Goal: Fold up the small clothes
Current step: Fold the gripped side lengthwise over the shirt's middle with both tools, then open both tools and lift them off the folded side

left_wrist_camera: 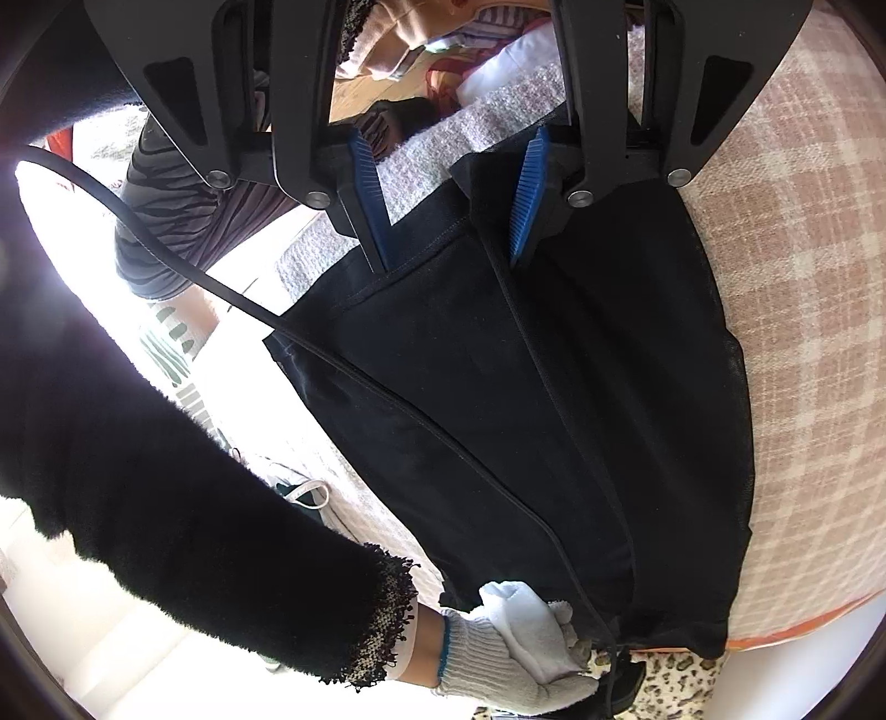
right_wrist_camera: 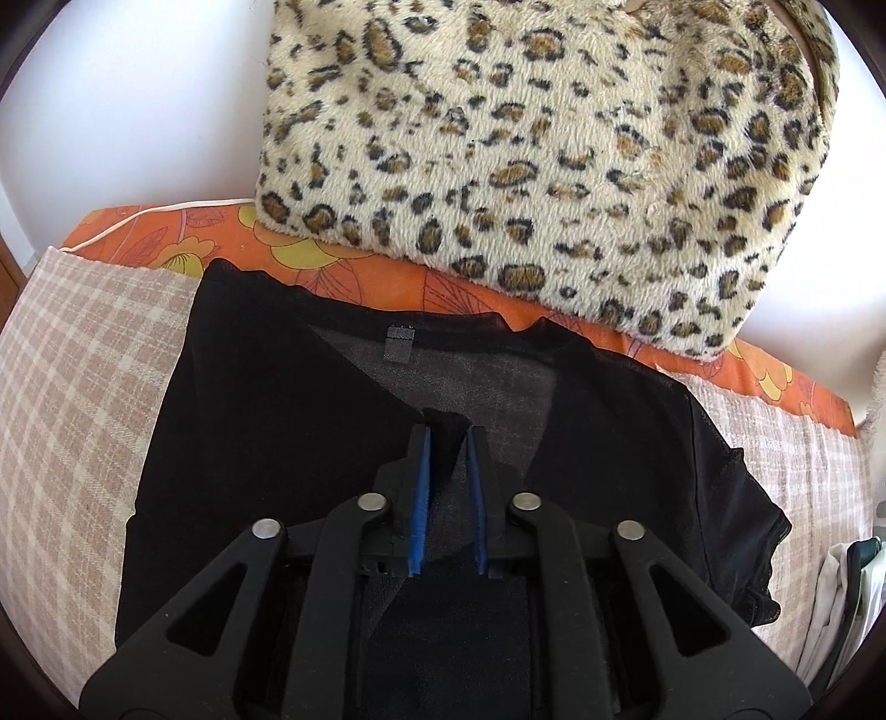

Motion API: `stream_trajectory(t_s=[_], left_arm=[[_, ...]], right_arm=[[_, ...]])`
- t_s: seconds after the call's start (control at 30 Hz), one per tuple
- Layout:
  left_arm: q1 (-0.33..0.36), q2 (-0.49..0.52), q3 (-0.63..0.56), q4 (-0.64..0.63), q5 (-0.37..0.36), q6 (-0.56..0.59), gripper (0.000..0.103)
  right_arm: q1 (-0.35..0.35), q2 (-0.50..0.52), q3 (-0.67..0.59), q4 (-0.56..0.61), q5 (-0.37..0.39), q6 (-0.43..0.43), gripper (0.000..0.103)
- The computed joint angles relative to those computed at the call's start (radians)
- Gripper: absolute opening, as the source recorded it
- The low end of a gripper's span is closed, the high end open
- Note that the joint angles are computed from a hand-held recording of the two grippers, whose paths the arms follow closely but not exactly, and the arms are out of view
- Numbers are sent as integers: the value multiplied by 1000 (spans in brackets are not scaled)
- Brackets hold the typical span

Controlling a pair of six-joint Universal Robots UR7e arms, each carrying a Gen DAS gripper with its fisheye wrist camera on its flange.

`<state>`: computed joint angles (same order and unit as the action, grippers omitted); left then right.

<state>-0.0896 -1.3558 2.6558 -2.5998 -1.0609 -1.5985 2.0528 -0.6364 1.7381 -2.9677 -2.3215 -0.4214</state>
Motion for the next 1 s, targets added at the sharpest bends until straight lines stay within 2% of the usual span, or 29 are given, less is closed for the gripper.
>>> stream_trajectory(t_s=[0.07,0.17,0.3,0.53,0.63,0.77,1.0], left_arm=[[-27,-21,8,6,13,-16,41],[-65,-48,17,34,29,-51,41],[-116,-95,12,167,40,-129,41],[-129,-116,-12,311,63,-188,41],[-114,-78,-43,328,87,-160,41],[-86,-9,-69,268,133,-107,41],[-26,133,-143,155,173,72,41]], right_arm=[[0,-22,21,-29,15,-14,56],[-2,-49,37,-42,20,-10,56],[-8,-120,85,-39,52,12,57],[-19,-295,187,-2,127,55,57],[-26,-380,236,6,147,47,57],[-55,-497,291,44,183,54,57],[-120,-653,349,86,202,18,60]])
